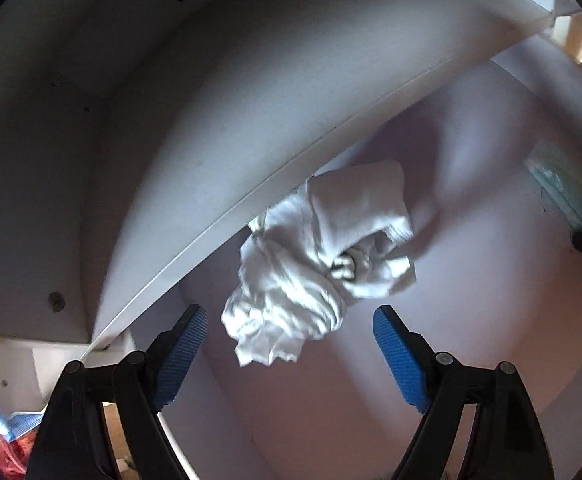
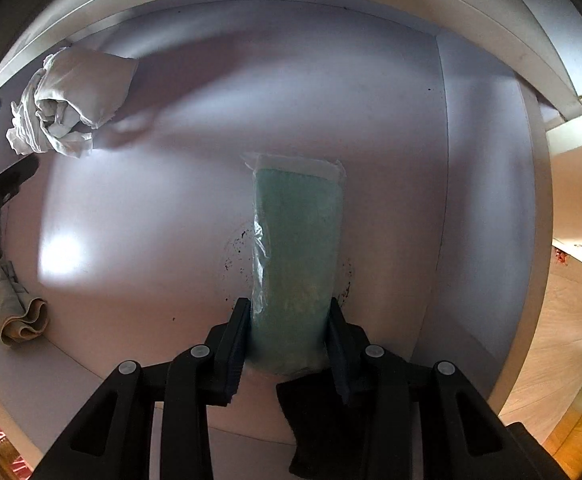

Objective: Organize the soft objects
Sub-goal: 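Grasp the white crumpled cloth with the left gripper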

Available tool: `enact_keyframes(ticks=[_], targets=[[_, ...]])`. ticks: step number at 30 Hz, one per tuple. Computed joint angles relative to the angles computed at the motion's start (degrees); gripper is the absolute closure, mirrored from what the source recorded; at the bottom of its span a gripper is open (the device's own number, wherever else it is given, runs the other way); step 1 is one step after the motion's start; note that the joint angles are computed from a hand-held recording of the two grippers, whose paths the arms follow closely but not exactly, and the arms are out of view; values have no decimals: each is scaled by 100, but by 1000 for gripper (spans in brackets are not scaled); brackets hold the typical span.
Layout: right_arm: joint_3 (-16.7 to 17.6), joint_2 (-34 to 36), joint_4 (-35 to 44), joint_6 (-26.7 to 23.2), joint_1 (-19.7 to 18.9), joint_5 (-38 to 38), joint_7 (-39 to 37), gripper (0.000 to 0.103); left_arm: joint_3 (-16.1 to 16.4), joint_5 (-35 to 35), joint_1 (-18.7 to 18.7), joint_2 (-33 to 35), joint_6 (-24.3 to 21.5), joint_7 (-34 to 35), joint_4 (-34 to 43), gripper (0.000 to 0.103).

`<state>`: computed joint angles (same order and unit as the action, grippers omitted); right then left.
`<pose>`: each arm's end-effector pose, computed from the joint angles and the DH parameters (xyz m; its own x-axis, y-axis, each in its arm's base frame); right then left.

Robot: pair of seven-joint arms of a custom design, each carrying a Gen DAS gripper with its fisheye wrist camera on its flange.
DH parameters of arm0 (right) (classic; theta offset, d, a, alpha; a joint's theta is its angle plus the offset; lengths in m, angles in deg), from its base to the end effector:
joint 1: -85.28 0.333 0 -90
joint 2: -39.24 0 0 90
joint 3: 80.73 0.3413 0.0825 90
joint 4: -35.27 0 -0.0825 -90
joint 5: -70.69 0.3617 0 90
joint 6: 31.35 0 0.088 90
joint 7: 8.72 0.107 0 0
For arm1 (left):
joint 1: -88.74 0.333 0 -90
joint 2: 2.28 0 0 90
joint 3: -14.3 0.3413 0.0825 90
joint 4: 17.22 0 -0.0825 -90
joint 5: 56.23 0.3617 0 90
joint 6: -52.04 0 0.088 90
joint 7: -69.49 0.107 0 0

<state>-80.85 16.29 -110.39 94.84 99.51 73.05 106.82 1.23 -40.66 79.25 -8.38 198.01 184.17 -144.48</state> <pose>0.3742 0.0955 0.4520 -0.2194 -0.9739 -0.0580 -0.9743 0.2218 -0.0391 0.4803 -0.2070 0.5024 -0.7574 -0.5233 -0.3904 -0.4625 0.8521 -0.2451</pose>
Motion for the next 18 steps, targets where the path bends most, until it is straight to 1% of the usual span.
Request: enact_keyframes(ticks=[5,6,8,10,14,18], targets=[[-26,-40,5,-34,-25,-12,-35,67,46,-199,-32,366,-143,9,333,18],[-27,-51,-8,-27,-29,-8,-35,67,69,-362,-48,432,-201,108,412,20],[-36,-77,-25,-26,-38,-6,-43,67,101,-591,-72,569,-300,223,578,28],[-38,-96,-21,-45,-43,-6,-47,67,130,-816,-85,660,-410,319,710,32],[-19,-83,12,-92,-45,-42,-44,67,193,-1246,-61,735,-759,506,909,38],[-13,-95,25,-129,-47,-67,-44,67,196,-1349,-53,486,-1120,690,733,38]])
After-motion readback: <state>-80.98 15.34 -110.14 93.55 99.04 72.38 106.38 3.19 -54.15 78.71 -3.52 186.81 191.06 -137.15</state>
